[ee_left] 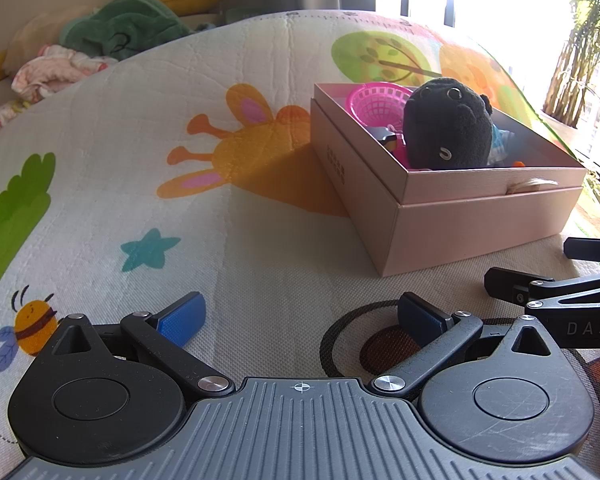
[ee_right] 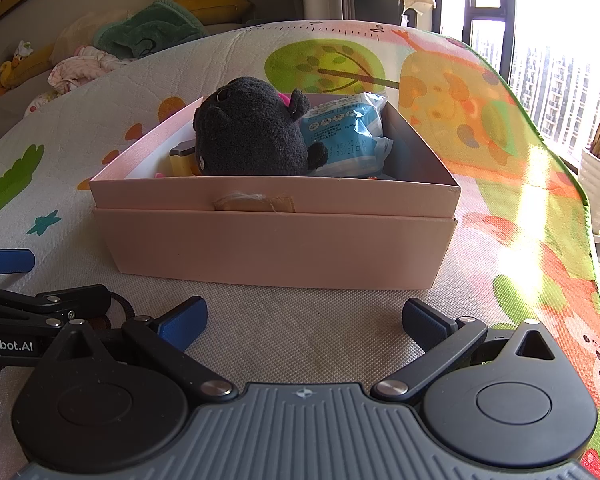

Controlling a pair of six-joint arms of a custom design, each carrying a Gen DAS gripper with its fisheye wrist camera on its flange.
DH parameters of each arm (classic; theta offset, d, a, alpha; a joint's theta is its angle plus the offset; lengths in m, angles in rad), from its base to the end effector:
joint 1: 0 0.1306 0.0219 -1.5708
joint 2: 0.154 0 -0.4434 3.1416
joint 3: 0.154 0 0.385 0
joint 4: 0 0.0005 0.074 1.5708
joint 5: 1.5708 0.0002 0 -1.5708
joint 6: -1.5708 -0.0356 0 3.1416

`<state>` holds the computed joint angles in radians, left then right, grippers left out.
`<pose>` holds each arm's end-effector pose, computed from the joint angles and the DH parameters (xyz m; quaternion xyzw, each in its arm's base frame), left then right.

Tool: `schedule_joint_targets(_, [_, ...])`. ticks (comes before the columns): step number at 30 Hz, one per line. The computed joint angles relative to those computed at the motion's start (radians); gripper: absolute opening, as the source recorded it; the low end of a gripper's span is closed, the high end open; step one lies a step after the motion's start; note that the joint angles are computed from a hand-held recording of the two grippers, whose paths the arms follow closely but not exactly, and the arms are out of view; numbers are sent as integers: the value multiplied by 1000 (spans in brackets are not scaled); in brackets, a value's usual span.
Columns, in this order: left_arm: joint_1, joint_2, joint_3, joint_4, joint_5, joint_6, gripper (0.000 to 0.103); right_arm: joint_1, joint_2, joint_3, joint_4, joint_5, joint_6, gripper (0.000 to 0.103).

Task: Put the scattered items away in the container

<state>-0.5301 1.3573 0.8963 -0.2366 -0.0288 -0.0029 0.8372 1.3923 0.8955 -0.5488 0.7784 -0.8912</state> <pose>0.3662 -0.2140 0.3314 0.2328 0.8757 -0.0976 0.4116 0.2862 0.2794 0.3043 0.1226 0.8905 -0.0552 0.4346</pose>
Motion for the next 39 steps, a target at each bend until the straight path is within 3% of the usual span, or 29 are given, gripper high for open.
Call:
schedule_joint_targets(27, [2,3,4,-7,4,3,103,2,-1,0,-3,1,-2,103])
schedule_joint_targets(36, [6,21,74,-146,13,25,103,2,0,0,-2,1,-2,103])
schedule_joint_targets(39, [-6,13,42,-89,-15,26,103,2,-2,-1,-3,1,-2,103])
